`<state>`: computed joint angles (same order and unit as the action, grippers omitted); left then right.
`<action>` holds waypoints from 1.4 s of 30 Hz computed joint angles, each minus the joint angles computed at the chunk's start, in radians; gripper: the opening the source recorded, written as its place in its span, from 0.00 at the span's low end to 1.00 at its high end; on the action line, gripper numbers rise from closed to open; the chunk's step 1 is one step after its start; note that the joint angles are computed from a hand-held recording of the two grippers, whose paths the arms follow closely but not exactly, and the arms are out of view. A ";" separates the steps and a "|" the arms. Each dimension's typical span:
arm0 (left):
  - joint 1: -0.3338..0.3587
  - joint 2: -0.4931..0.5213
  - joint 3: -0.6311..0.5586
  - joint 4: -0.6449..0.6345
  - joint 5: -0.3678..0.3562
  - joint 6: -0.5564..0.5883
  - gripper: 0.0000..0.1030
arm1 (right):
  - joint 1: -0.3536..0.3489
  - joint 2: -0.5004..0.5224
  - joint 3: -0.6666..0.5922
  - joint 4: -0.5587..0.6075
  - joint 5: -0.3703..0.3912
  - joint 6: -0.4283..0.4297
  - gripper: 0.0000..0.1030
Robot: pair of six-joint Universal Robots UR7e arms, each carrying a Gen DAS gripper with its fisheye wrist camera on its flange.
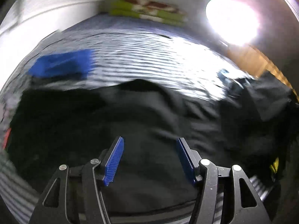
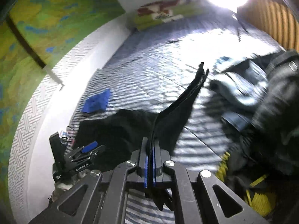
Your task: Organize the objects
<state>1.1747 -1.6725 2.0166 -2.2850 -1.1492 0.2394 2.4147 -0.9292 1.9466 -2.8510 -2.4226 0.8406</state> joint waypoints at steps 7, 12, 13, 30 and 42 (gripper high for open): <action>0.159 0.008 -0.139 -0.063 0.019 -0.009 0.60 | -0.026 0.196 -0.255 -0.056 0.098 -0.198 0.03; 0.252 0.016 -0.240 -0.096 0.018 -0.003 0.60 | -0.050 0.393 -0.506 0.007 0.187 -0.312 0.03; 0.269 0.022 -0.259 -0.093 0.012 -0.009 0.60 | -0.056 0.436 -0.559 0.030 0.204 -0.332 0.03; 0.374 0.090 -0.378 -0.100 -0.010 -0.013 0.60 | -0.113 0.911 -1.185 0.430 0.275 -0.393 0.03; 0.326 0.057 -0.331 -0.135 -0.008 0.010 0.60 | -0.129 0.720 -0.884 0.129 0.482 -0.448 0.39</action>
<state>1.5012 -1.6153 1.6860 -2.4204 -1.1571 0.2495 2.2858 -0.2089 1.0626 -2.7216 -1.9410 0.3924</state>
